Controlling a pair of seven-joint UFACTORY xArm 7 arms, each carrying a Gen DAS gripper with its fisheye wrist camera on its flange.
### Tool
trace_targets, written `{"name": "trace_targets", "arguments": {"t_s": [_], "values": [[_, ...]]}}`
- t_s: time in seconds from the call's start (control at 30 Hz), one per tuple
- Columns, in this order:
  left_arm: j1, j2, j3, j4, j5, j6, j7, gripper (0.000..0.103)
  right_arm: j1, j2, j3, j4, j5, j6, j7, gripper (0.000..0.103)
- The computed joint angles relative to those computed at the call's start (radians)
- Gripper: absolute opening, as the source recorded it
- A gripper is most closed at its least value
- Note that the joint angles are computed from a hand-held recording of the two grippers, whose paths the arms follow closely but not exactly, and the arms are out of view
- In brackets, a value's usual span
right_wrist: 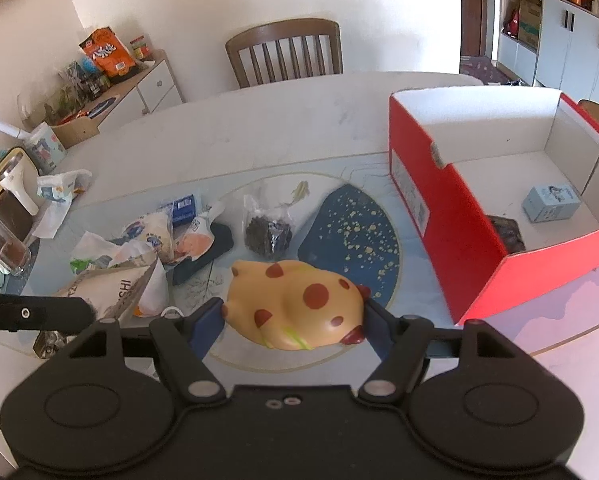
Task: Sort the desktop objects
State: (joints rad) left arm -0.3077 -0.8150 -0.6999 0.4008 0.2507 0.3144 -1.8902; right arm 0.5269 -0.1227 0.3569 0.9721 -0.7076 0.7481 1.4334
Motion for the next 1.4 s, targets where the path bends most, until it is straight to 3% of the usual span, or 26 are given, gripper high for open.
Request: {"name": "trace_targets", "arguments": {"t_s": [0.27, 0.73, 1.07, 1.4], "values": [[0.027, 0.029, 0.013, 0.058, 0.029, 0.005, 0.066, 0.050, -0.011, -0.064, 0.014, -0.010, 0.016, 0.038, -0.028, 0.073], [0.159, 0.237, -0.016, 0.246, 0.111, -0.047, 0.202, 0.050, -0.090, -0.222, 0.040, -0.075, 0.087, 0.093, -0.134, 0.073], [0.260, 0.431, -0.069, 0.434, 0.279, -0.022, 0.208, 0.050, -0.173, -0.351, 0.033, -0.158, 0.153, 0.059, -0.242, 0.073], [0.226, 0.629, -0.042, 0.624, 0.481, 0.092, 0.178, 0.050, -0.254, -0.456, 0.015, -0.228, 0.227, 0.012, -0.372, 0.073]]}}
